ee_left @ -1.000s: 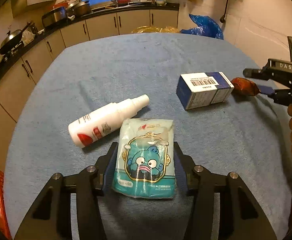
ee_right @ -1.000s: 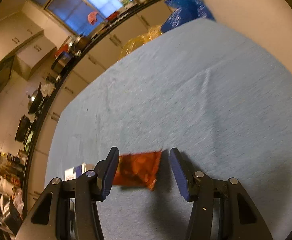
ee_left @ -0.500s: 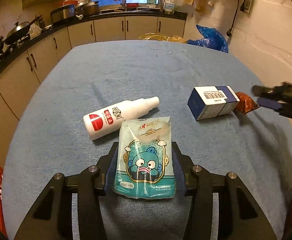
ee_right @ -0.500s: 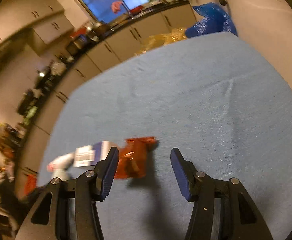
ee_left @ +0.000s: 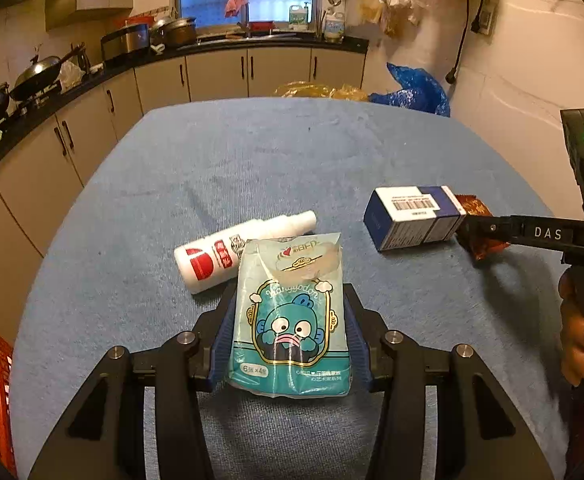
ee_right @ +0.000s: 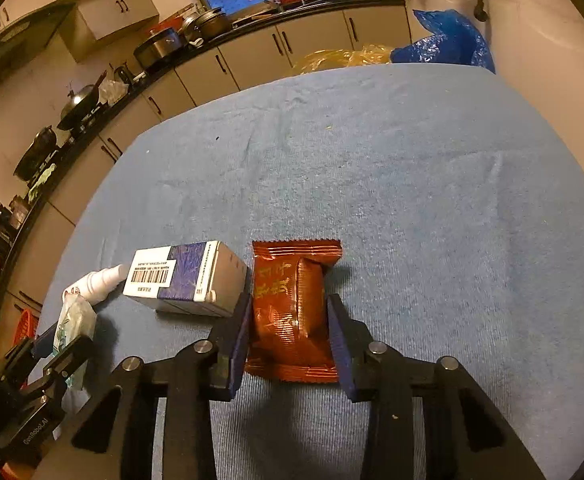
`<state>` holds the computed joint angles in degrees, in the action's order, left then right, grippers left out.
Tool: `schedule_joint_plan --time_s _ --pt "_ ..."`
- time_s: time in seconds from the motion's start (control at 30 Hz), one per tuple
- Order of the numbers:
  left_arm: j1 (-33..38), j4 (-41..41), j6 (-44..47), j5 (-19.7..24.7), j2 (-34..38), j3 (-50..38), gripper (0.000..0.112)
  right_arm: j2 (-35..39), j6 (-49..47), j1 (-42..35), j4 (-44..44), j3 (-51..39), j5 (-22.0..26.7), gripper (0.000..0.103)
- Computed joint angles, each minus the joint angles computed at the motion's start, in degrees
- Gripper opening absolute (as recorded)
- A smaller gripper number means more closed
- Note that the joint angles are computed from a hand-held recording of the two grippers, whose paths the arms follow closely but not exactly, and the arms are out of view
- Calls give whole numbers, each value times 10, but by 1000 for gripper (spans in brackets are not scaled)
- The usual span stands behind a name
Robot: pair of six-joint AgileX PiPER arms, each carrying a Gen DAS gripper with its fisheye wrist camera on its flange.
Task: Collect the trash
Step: 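Grasp the teal snack packet with the left tool while the right tool grasps the red-brown wrapper, then lift the teal packet with the left tool and the wrapper with the right tool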
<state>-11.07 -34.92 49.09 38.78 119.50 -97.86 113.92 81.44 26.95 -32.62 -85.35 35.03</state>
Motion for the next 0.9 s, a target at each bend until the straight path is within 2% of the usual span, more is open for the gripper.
schedule_joint_plan --time_s 0.03,0.2,0.33,0.57,0.73,0.9 --pt "1 -8 9 -3 -3 4 48 -3 7 0 -7 3 1 36" --pt "8 -44 42 -27 -17 22 48 -41 156 39 -156 35 35 36" --pt "18 -71 55 -45 -24 29 48 -47 212 75 -234 32 45 36" --pt "25 -87 50 -71 -29 31 48 -6 183 131 -272 -32 56 36" --pt "26 -87 38 -85 -31 29 48 35 120 138 -236 -99 70 36" --pt "27 -85 24 -88 -27 22 48 37 115 133 -231 -98 66 36"
